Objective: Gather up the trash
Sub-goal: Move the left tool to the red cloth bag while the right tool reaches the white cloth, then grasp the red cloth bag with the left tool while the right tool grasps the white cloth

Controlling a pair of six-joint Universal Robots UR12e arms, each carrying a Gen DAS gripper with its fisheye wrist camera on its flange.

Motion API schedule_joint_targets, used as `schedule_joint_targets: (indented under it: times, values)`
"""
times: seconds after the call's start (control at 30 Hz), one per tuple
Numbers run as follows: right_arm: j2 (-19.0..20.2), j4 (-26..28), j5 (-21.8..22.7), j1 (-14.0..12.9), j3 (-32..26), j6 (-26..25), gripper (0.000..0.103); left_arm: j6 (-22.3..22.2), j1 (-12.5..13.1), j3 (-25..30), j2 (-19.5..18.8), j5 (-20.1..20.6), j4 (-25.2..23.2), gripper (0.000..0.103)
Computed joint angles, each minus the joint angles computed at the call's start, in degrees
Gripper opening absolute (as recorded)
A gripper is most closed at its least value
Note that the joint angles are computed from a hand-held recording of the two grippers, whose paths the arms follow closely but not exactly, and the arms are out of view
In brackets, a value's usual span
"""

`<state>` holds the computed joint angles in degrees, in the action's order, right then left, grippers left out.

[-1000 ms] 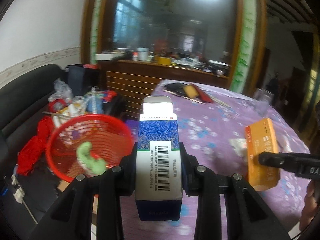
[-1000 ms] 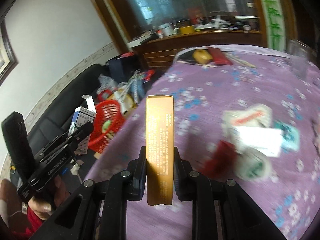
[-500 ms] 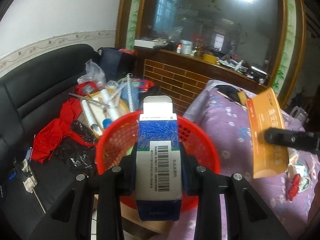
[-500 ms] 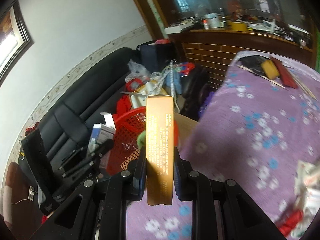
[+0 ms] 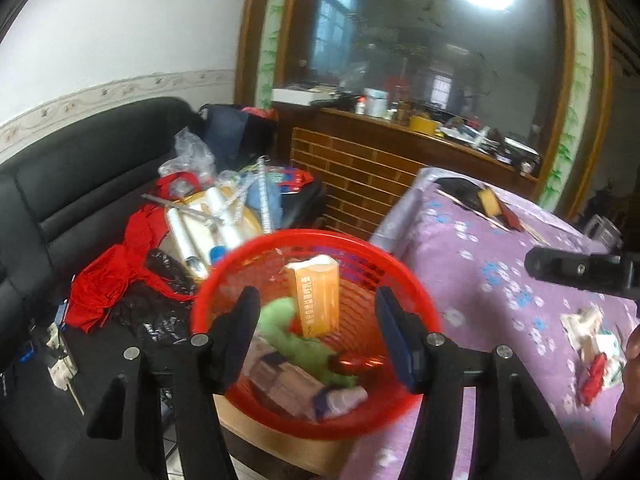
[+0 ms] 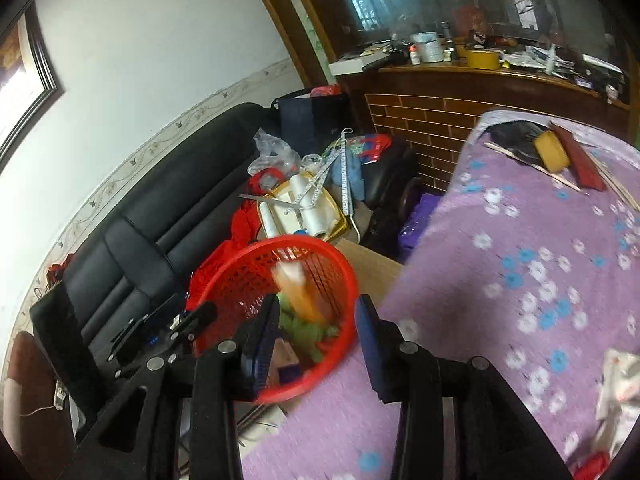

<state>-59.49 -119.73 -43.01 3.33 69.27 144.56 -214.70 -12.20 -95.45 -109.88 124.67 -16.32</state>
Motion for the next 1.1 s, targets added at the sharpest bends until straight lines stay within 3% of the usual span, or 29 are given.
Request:
schedule_joint_targets:
  times: [0.1,0.37,0.53,0.63,0.8,0.97,1.1]
  values:
    - [-1.83,-1.11,-0.79,-1.75,3.38,-1.40,0.047,1.66,-1.55,1.44,-1.23,-0.73,0.97,0.060]
    - [-5.00,-5.23,-0.61,-7.89,10.15,-0.54,0.047,5.57,-4.78,7.19,-5.54,-8.27,-0.41,0.060]
    - [-5.35,-10.54,-0.56,-12.70,12.05,5.34,0.047,8.13,-6.48,11.25,-8.16,-10.30,-2.87,0.060]
    - [-4.45,-17.28,-4.21,-14.61,12.26,11.89,0.050,9.41,-7.45,13.53,-9.48,-11.00,-3.89,0.060]
    - [-1.74,-15.77,-7.15,-16.35,9.28,15.76,0.054,11.04,-8.48,16.25,-11.14,-12.15,-5.00,0.060]
    - [0.12,-11.46,-8.75,-15.91,7.45,13.14,0.055,12.76,-9.17,18.16,-12.20,-13.14,-6.81,0.060]
    - [0.52,-11.83,-9.54,-15.27,8.00,12.41,0.056,13.80,-9.43,19.10,-12.68,-14.08,-7.62,0.061]
